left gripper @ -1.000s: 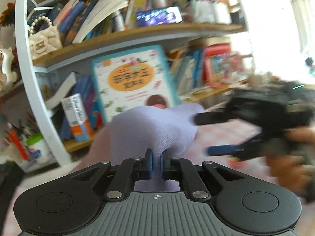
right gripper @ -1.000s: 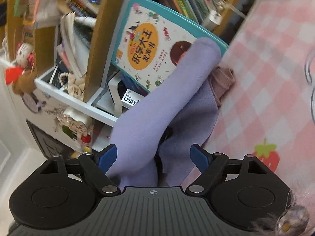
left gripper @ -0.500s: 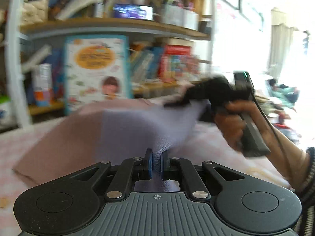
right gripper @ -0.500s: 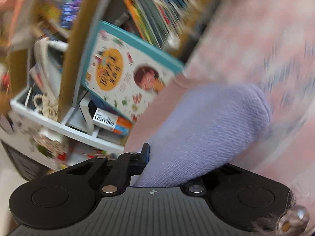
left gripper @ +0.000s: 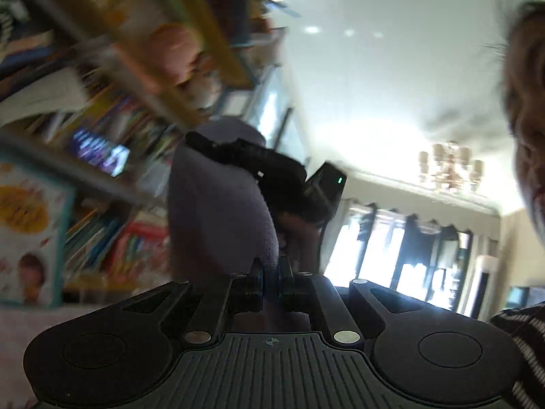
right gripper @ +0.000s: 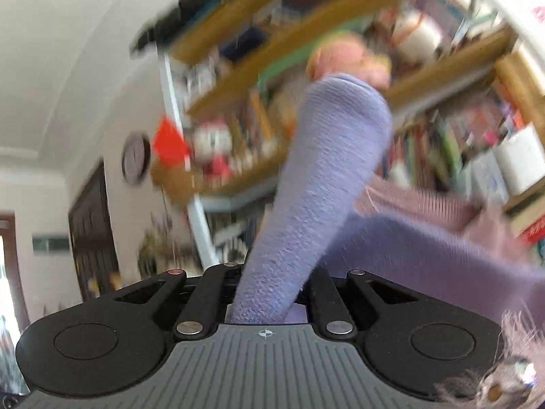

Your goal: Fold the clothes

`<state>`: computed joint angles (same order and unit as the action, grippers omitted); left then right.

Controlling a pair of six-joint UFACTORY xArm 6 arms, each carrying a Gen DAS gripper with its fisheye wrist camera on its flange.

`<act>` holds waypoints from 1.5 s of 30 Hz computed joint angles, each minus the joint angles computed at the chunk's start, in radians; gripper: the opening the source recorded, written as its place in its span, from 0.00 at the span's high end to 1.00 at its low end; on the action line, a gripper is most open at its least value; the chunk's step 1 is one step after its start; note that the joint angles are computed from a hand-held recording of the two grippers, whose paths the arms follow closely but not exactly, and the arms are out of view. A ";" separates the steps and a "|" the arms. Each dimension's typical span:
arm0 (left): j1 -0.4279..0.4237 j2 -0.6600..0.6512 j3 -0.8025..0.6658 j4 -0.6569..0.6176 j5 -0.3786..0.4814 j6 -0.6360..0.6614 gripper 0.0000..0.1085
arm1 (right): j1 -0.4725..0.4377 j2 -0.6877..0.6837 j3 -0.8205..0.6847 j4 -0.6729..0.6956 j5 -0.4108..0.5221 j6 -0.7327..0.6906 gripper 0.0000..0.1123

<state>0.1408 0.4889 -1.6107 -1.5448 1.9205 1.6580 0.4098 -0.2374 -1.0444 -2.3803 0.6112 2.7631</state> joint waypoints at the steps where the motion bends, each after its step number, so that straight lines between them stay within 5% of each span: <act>1: 0.004 -0.001 0.007 0.030 -0.056 -0.013 0.93 | -0.023 0.070 -0.064 0.045 -0.068 -0.035 0.92; 5: -0.016 -0.036 0.087 0.189 -0.413 -0.016 0.88 | -0.101 0.396 -0.285 0.443 -0.302 -0.353 0.92; 9: -0.039 -0.093 0.210 0.235 -0.768 0.061 0.86 | -0.108 0.681 -0.458 0.851 -0.388 -0.768 0.92; 15: 0.023 -0.086 0.188 0.123 -0.819 0.009 0.72 | -0.081 0.906 -0.685 1.382 -0.403 -1.369 0.91; 17: 0.028 -0.101 0.198 0.095 -0.830 0.017 0.71 | -0.073 0.957 -0.748 1.468 -0.387 -1.452 0.79; 18: 0.025 -0.110 0.204 0.082 -0.840 0.033 0.71 | -0.065 0.970 -0.767 1.464 -0.364 -1.450 0.69; 21: 0.023 -0.132 0.226 0.063 -0.831 0.081 0.61 | -0.053 0.933 -0.722 1.348 -0.359 -1.351 0.64; 27: -0.024 -0.121 0.189 0.086 -0.808 0.123 0.57 | -0.062 0.636 -0.395 0.849 -0.381 -0.895 0.52; 32: -0.101 -0.118 0.172 0.107 -0.792 0.185 0.57 | -0.048 0.311 -0.002 0.998 -0.268 -0.913 0.49; 38: -0.246 -0.125 0.192 0.176 -0.877 0.292 0.57 | 0.094 0.163 0.209 1.132 0.052 -0.979 0.49; 42: -0.353 -0.102 0.182 0.196 -1.028 0.384 0.57 | 0.163 0.143 0.266 1.149 0.148 -0.914 0.53; 45: -0.446 -0.068 0.162 0.171 -1.190 0.479 0.57 | 0.205 0.159 0.263 1.141 0.228 -0.830 0.70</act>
